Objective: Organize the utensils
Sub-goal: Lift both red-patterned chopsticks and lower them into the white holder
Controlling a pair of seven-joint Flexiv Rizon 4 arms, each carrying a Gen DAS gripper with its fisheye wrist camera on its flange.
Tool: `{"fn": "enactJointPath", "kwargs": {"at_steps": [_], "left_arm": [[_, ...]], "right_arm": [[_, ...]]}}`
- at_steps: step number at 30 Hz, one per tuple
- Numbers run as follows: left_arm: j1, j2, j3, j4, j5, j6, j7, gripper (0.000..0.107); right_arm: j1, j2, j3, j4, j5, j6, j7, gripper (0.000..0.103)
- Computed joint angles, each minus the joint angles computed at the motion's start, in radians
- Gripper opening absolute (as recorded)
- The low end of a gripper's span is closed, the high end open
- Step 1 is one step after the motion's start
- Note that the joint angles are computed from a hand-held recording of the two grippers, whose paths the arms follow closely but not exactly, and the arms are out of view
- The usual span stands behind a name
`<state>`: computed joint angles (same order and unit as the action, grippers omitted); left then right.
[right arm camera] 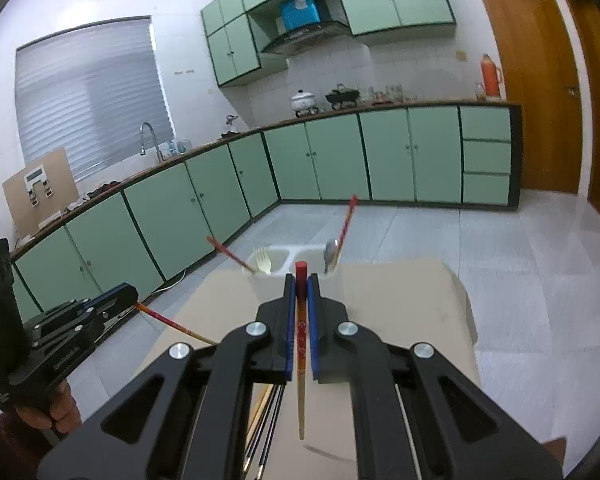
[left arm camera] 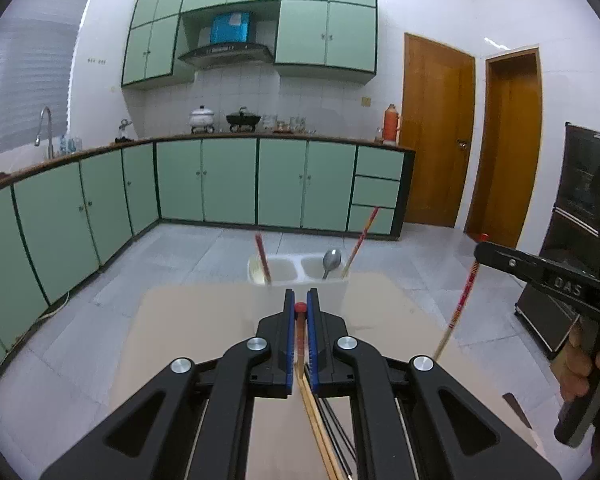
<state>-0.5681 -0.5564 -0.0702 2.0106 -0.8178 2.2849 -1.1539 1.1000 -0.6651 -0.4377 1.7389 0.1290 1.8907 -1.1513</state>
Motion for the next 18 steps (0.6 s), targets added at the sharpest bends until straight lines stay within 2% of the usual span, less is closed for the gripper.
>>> {"fn": "enactJointPath", "kwargs": {"at_steps": [4,9,18], "left_arm": [[0.035,0.019,-0.003,-0.021,0.071,-0.010,-0.025,0.006],[0.036,0.011,0.012,-0.102,0.094,0.016,0.014,0.006],[0.039,-0.056,0.022,-0.275,0.017,-0.019,0.158,0.006]], "right_arm": [[-0.004,-0.005,-0.032,-0.060,-0.030,-0.021,-0.016,0.005],[-0.025,-0.047,-0.070,-0.180,-0.068,-0.037,-0.009,0.005],[-0.099,-0.219,-0.157,-0.498,-0.117,-0.106,0.100,0.005]]}}
